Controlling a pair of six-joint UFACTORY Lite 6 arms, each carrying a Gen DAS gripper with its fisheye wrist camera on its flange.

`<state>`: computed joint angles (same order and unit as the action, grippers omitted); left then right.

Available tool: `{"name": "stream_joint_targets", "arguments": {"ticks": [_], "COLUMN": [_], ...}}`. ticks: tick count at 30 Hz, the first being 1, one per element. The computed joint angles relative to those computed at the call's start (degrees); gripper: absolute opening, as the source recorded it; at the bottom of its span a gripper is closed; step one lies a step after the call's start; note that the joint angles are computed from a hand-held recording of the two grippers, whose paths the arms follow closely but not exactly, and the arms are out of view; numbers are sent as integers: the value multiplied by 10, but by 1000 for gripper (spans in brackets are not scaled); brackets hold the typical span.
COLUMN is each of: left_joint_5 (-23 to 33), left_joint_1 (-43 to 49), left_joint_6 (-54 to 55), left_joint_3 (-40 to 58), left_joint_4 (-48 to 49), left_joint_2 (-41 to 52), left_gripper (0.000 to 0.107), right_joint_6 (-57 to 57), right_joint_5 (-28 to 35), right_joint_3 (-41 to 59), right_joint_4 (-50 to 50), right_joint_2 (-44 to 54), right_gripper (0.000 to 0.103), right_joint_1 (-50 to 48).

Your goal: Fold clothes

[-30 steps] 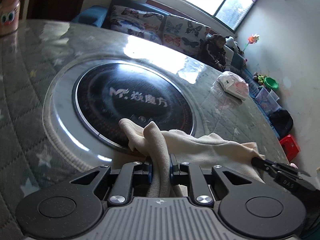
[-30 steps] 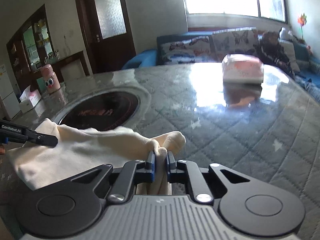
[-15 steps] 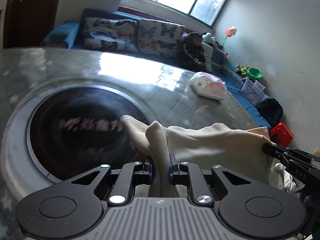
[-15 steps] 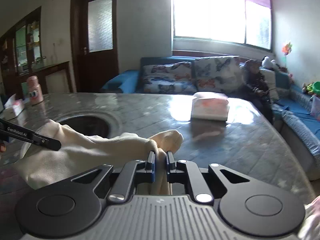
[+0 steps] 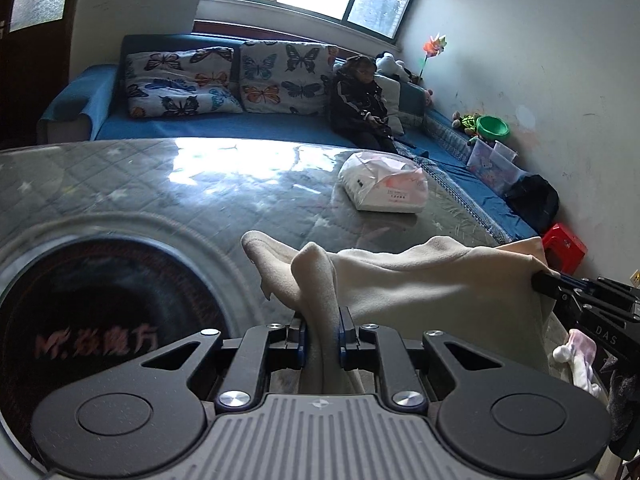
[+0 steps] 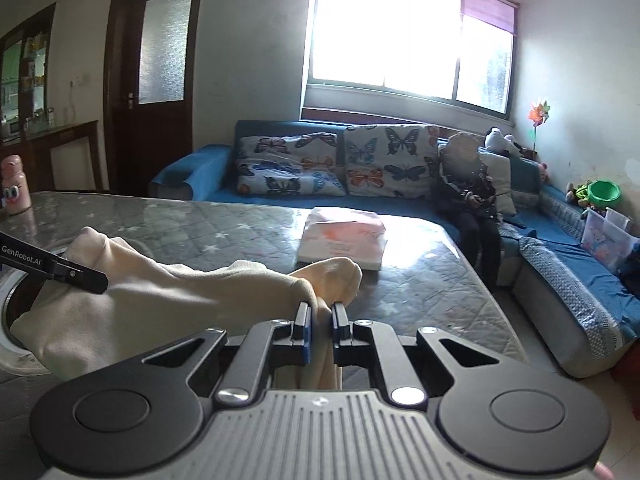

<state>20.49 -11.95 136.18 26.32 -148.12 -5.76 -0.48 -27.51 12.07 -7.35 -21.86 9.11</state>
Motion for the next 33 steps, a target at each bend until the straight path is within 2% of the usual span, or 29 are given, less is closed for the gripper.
{"name": "stream_joint_targets", "arguments": {"ticks": [6, 9, 18, 21, 26, 31, 33], "left_joint_5": [3, 9, 9, 3, -11, -28, -31], "left_joint_1": [-30, -35, -58, -54, -49, -50, -58], "left_joint_6": [-1, -32, -38, -39, -2, 59, 122], "left_joint_3": [78, 121, 207, 219, 221, 213, 205], "left_joint_4": [-9, 15, 22, 24, -10, -68, -135], "left_joint_2": [80, 133, 252, 271, 277, 263, 248], "left_gripper": [16, 16, 16, 19, 32, 35, 33], "right_joint_6": [7, 9, -38, -38, -49, -40, -43], "right_joint_5": [-12, -10, -43, -43, -33, -40, -41], "right_joint_3": [29, 50, 126, 159, 198, 186, 175], "right_joint_4": [-32, -42, 1, 5, 25, 9, 9], "right_joint_2": [33, 60, 222, 278, 352, 354, 338], "right_gripper": [9, 9, 9, 9, 11, 16, 17], "right_joint_1": [-47, -67, -98, -104, -105, -116, -120]}}
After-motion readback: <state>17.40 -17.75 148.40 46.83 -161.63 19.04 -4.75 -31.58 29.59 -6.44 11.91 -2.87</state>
